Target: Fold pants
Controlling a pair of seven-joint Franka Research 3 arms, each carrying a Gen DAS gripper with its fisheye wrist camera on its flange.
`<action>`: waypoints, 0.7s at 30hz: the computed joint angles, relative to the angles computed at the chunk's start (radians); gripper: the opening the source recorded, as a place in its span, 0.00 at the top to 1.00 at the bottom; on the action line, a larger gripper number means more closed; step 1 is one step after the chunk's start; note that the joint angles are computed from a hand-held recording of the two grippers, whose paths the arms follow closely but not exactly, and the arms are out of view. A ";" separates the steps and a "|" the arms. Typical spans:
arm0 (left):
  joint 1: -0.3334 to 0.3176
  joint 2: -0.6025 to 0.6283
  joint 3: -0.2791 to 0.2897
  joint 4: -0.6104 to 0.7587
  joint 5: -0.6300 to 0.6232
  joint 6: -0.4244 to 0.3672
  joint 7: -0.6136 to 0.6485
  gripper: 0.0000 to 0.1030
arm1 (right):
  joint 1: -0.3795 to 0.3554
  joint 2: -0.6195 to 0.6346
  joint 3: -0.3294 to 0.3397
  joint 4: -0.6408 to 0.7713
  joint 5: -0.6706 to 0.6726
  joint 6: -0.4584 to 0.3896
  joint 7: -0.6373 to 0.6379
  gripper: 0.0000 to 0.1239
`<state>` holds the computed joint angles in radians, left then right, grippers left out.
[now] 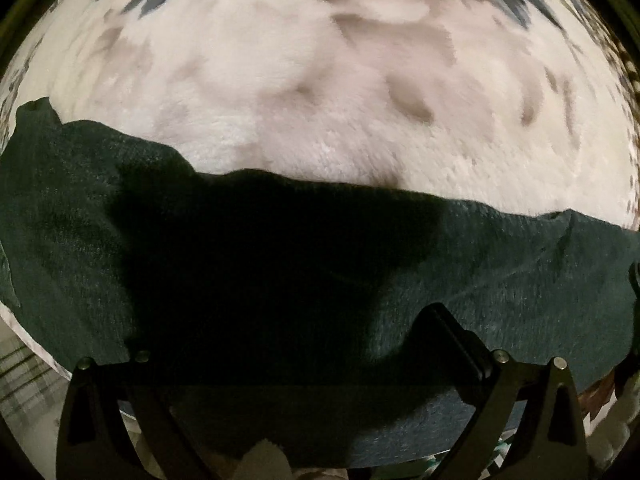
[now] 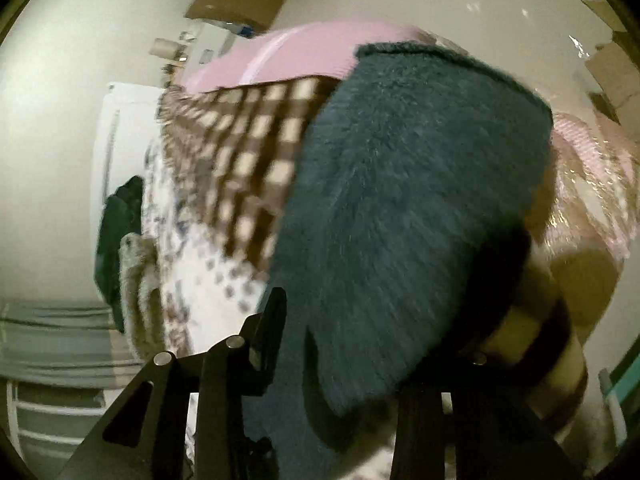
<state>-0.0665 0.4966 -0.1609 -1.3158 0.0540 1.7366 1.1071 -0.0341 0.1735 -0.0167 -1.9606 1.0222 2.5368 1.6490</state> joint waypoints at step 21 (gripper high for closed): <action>0.044 -0.047 -0.002 0.037 -0.051 -0.070 0.070 0.00 | 0.052 -0.069 -0.028 0.042 -0.396 0.054 0.272 0.96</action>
<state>-0.0221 0.4496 -0.1633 -1.2792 0.0034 1.6670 1.1766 0.0182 0.1041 -0.0447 -1.9189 0.6264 2.5909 1.9212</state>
